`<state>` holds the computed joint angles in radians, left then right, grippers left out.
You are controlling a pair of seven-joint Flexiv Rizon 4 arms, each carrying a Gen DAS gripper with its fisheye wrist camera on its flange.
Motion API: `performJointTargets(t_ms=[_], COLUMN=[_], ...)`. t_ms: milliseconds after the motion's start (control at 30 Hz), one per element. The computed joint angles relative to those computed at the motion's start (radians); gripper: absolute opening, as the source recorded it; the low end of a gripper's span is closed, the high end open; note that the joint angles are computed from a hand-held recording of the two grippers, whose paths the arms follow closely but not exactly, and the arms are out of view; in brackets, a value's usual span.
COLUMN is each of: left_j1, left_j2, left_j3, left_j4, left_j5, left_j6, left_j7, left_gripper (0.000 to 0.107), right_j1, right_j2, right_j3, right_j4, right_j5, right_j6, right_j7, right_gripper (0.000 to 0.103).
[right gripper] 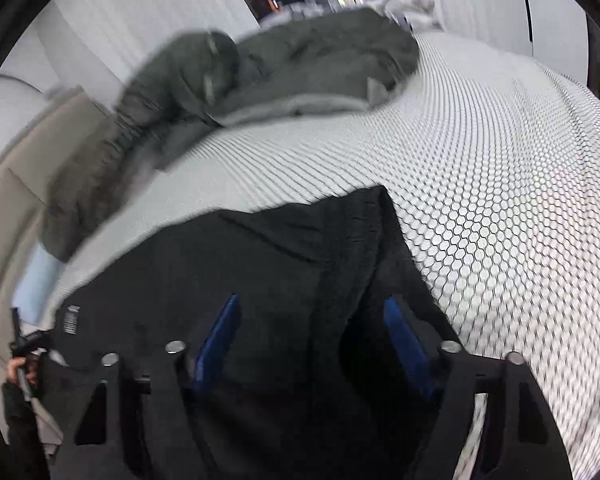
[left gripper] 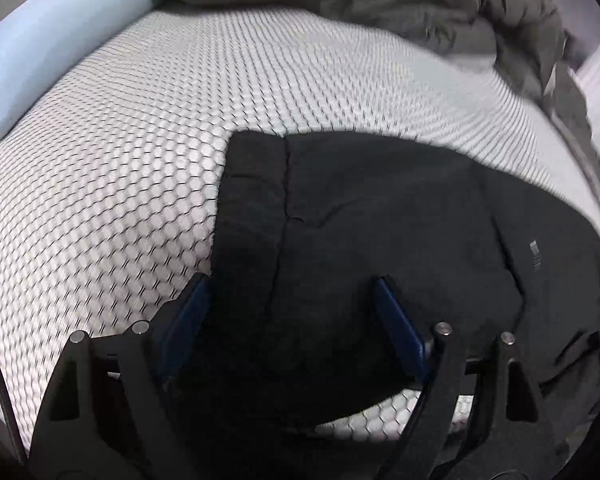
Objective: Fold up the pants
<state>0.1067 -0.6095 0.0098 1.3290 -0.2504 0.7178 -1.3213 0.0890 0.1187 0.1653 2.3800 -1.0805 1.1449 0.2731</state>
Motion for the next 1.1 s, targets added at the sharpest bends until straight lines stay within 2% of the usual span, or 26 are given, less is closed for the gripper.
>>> performJointTargets(t_ms=[33,67,100,133,167,200,233,367,500,600,667,700,733,767,800,833,867,900,1000,1100], left_j1=[0.0,0.0,0.002,0.009,0.017,0.008,0.004,-0.007,-0.011,-0.008,0.036,0.053,0.041,0.037,0.056,0.093,0.123,0.133,0.09,0.044], left_j2=[-0.006,-0.013,-0.013,-0.012,-0.016,-0.013,-0.007,-0.019,-0.073,-0.029,0.056,0.115,0.161,0.21,0.27,0.308,0.351,0.4,0.518,0.566], left_j3=[0.0,0.001,-0.002,-0.012,-0.02,-0.013,-0.008,0.013,0.037,0.044,0.0,-0.003,0.018,0.029,0.021,-0.02,-0.054,-0.056,-0.049,-0.029], left_j4=[-0.012,-0.032,-0.038,-0.038,-0.043,-0.045,-0.042,-0.062,-0.157,-0.111,0.017,0.099,0.18,0.262,0.343,0.406,0.472,0.547,0.743,0.848], left_j5=[0.002,0.006,0.005,-0.006,-0.017,-0.002,0.011,0.037,0.07,0.08,0.045,-0.017,-0.09,-0.183,-0.255,-0.291,-0.325,-0.398,-0.607,-0.819], left_j6=[-0.009,-0.026,-0.015,-0.007,0.002,0.025,0.049,0.103,0.031,0.098,0.208,0.263,0.317,0.37,0.402,0.443,0.478,0.502,0.57,0.536], left_j7=[0.001,0.001,0.009,0.026,0.046,0.053,0.067,0.06,0.003,-0.03,-0.017,0.011,0.055,0.115,0.154,0.168,0.164,0.187,0.29,0.429], left_gripper=[0.076,0.067,0.041,0.027,0.025,0.019,0.016,0.014,0.024,0.037,0.057,0.073,0.082,0.084,0.085,0.089,0.093,0.096,0.096,0.094], right_j1=[0.013,0.019,0.025,0.027,0.024,0.023,0.02,0.021,0.029,0.039,0.038,0.036,0.036,0.035,0.036,0.041,0.053,0.075,0.158,0.233], right_j2=[-0.021,-0.037,-0.053,-0.063,-0.059,-0.056,-0.051,-0.009,-0.019,-0.027,0.026,0.067,0.119,0.18,0.225,0.286,0.337,0.379,0.473,0.495], right_j3=[-0.002,-0.005,-0.009,-0.015,-0.018,-0.021,-0.022,-0.002,0.001,-0.002,0.014,0.034,0.059,0.087,0.109,0.148,0.184,0.221,0.34,0.444], right_j4=[-0.014,-0.025,-0.035,-0.043,-0.037,-0.04,-0.041,-0.047,-0.057,-0.064,-0.031,-0.006,0.024,0.062,0.088,0.124,0.155,0.179,0.24,0.259], right_j5=[0.075,0.112,0.151,0.158,0.136,0.11,0.08,0.007,0.045,0.094,0.086,0.051,0.016,-0.026,-0.055,-0.081,-0.094,-0.074,0.029,0.133], right_j6=[-0.033,-0.051,-0.065,-0.067,-0.061,-0.057,-0.051,-0.152,-0.228,-0.248,-0.245,-0.256,-0.269,-0.268,-0.271,-0.291,-0.314,-0.343,-0.437,-0.544], right_j7=[-0.062,-0.095,-0.132,-0.153,-0.164,-0.174,-0.18,-0.174,-0.191,-0.199,-0.14,-0.087,-0.037,0.023,0.07,0.131,0.181,0.21,0.331,0.451], right_gripper=[0.051,0.04,0.038,0.033,0.024,0.02,0.008,0.007,0.007,0.016,0.024,0.028,0.045,0.07,0.081,0.092,0.093,0.093,0.094,0.094])
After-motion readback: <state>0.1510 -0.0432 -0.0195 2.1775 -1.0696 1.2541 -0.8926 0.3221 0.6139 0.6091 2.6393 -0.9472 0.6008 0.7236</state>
